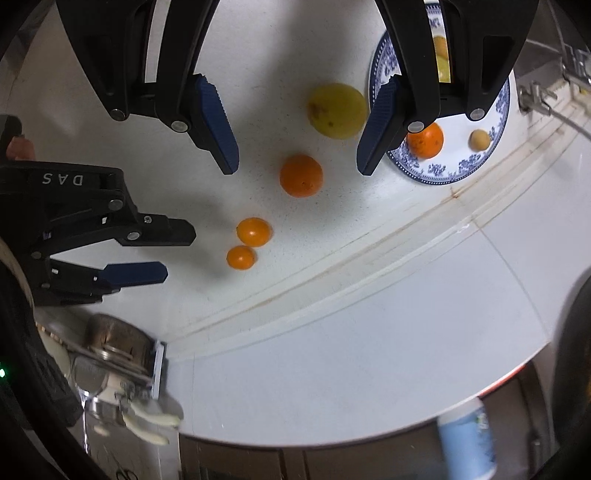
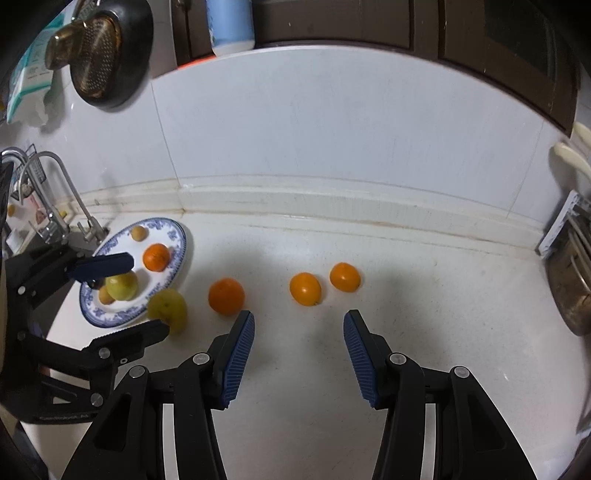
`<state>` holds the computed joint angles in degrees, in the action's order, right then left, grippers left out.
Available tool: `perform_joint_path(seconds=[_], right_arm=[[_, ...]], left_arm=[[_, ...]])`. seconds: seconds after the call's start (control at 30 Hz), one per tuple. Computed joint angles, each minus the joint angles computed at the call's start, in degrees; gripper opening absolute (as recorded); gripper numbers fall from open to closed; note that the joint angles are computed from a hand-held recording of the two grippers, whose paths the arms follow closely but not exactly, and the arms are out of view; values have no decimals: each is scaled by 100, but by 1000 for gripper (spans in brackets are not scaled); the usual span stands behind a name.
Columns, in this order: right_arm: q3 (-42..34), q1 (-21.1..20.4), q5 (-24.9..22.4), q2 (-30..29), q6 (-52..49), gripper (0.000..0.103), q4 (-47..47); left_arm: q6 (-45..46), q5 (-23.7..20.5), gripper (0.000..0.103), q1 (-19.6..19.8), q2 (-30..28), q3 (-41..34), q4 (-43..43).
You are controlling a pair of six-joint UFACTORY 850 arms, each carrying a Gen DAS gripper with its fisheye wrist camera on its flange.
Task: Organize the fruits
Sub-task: 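Withdraw both grippers from the plate toward the loose oranges, then grasp an orange with the left gripper while the right gripper grasps another orange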
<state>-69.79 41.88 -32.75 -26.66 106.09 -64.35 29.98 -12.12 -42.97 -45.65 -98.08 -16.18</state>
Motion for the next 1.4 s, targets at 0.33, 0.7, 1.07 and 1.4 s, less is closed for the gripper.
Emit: perform_joint_path(seconds=[0.33,0.7,1.07,1.4], right_arm=[[-187,-351,560,-354,-688,51,250],[-441,-716,1147,-728,-1531,51,908],[-593,-869,1252,-930,-2093,50,1345],[-782,-937,1364,-1133,-2621,35,1841]], left_arm=[[-63,-1077,65,95,-886,-1335,84],[-647,-2213,62,96,-1805,-2804,574],[-855,-3169,43,40,-2523,-4062,636],[-929,-3203,40,7,-2617,-4211,707]])
